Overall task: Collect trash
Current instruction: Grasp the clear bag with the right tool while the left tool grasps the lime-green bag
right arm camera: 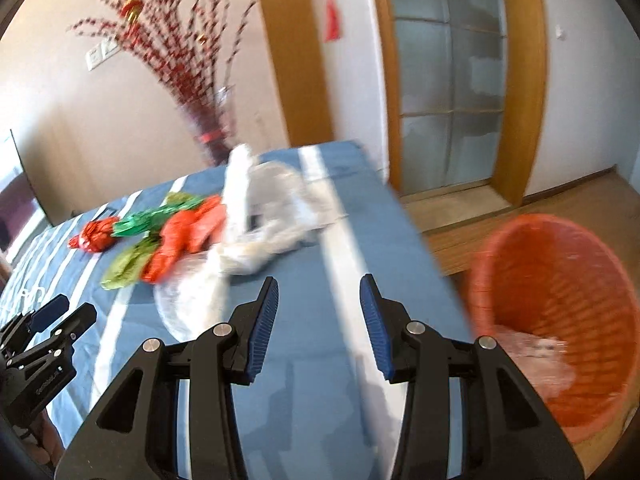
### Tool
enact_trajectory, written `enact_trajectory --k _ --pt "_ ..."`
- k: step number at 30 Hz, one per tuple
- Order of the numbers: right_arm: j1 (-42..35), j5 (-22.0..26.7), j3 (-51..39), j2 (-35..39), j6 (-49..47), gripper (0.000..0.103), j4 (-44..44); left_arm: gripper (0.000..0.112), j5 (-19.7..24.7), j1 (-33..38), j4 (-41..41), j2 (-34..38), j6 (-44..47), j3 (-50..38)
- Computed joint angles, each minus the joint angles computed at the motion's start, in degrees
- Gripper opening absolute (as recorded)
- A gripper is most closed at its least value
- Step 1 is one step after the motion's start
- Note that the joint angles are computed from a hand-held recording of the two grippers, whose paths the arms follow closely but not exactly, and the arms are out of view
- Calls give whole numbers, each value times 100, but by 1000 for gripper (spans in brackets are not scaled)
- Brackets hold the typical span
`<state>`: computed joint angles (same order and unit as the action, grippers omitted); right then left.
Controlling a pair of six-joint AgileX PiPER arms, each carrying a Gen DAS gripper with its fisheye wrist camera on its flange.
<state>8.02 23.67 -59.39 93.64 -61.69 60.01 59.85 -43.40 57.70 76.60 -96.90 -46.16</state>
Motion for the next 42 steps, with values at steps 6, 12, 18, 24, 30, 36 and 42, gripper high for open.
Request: enact_trajectory --k 6,12,18,24,30,36,42 --pt "858 -264 -928 741 2419 44 -1647 58 -298 703 -15 -568 132 465" --pt "1233 -106 -1771 1375 5182 49 -3585 58 -709 1295 -18 -830 292 720" --pt "1468 -80 -1824 1549 5731 49 -4177 58 -1052 1644 -39 -877 355 815" --pt "1611 -398 -1379 1276 5323 20 -4340 58 -1323 1843 -71 -757 389 771" --pt "1539 -583 -1063 1060 4959 15 -4243 58 -1440 1897 -145 -582 398 603" --pt "1430 -707 -852 883 4531 14 -4001 58 -1349 1782 -168 -417 405 408" --pt "1089 -851 -507 557 3812 14 -3545 58 -1479 1885 -232 -104 647 -12"
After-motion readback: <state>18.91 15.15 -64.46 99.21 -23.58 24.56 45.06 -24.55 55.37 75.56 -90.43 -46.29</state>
